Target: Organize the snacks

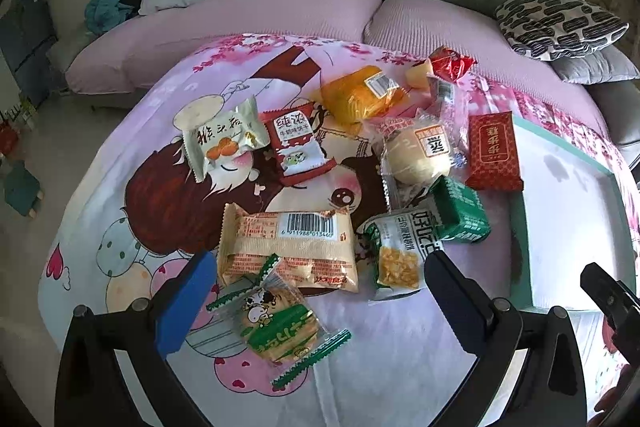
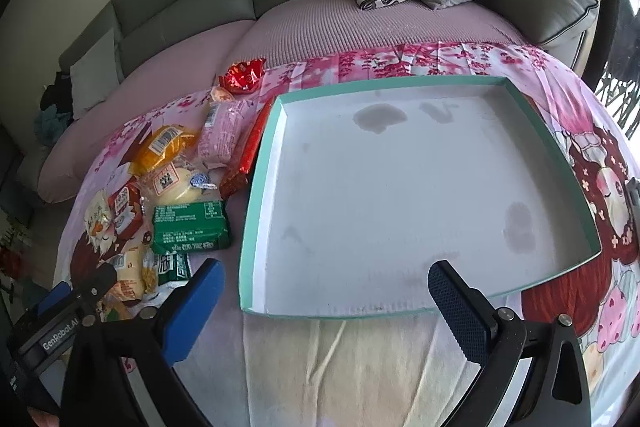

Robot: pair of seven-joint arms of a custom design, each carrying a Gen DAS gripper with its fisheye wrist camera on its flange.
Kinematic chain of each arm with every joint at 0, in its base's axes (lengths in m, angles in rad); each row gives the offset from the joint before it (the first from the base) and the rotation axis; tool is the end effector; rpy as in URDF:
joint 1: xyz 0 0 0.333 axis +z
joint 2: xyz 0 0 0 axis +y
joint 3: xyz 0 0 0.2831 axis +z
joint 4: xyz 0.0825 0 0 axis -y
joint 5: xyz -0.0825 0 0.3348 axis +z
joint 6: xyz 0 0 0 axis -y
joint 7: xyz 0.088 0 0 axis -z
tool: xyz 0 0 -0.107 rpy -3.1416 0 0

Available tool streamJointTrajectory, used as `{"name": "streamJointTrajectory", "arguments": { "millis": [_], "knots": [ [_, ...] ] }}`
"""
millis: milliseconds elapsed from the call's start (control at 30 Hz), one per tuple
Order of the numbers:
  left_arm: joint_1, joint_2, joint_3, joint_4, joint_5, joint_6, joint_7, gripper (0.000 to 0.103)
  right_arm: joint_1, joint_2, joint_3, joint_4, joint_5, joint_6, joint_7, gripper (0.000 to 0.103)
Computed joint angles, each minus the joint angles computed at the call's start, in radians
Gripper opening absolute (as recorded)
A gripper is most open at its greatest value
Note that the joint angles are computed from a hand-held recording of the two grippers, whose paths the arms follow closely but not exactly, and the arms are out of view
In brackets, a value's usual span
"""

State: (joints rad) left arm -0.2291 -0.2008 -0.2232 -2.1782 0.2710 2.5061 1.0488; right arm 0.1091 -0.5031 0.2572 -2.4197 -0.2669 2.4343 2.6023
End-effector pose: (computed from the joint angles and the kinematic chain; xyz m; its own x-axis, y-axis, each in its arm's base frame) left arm 0.4420 -0.2237 0.5193 -0.1081 -0.9940 -0.0183 -0.8324 0.1006 -0.5450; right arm 0.3803 0.1575 0.5285 -0.4280 -0.8853 -0.1819 -0.7141 0.4547 -0.5323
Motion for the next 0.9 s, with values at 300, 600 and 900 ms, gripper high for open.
{"name": "streamJointTrajectory", "arguments": {
  "millis": [300,600,900],
  "knots": [
    [0.009,0.002,0.007,0.002,-0.010,-0.018,-0.031,0.103,0.006,0.004,-0.006,-0.004,0.012,0.005,-0.006,0.103],
    [0.009,0.006,0.011,0.007,-0.040,-0.025,-0.023,0.103,0.013,0.018,-0.010,0.003,0.023,0.004,-0.013,0.103],
    [0.010,0.007,0.014,0.008,-0.063,-0.031,-0.022,0.103,0.017,0.025,-0.011,0.007,0.024,0.002,-0.013,0.103]
  ]
}}
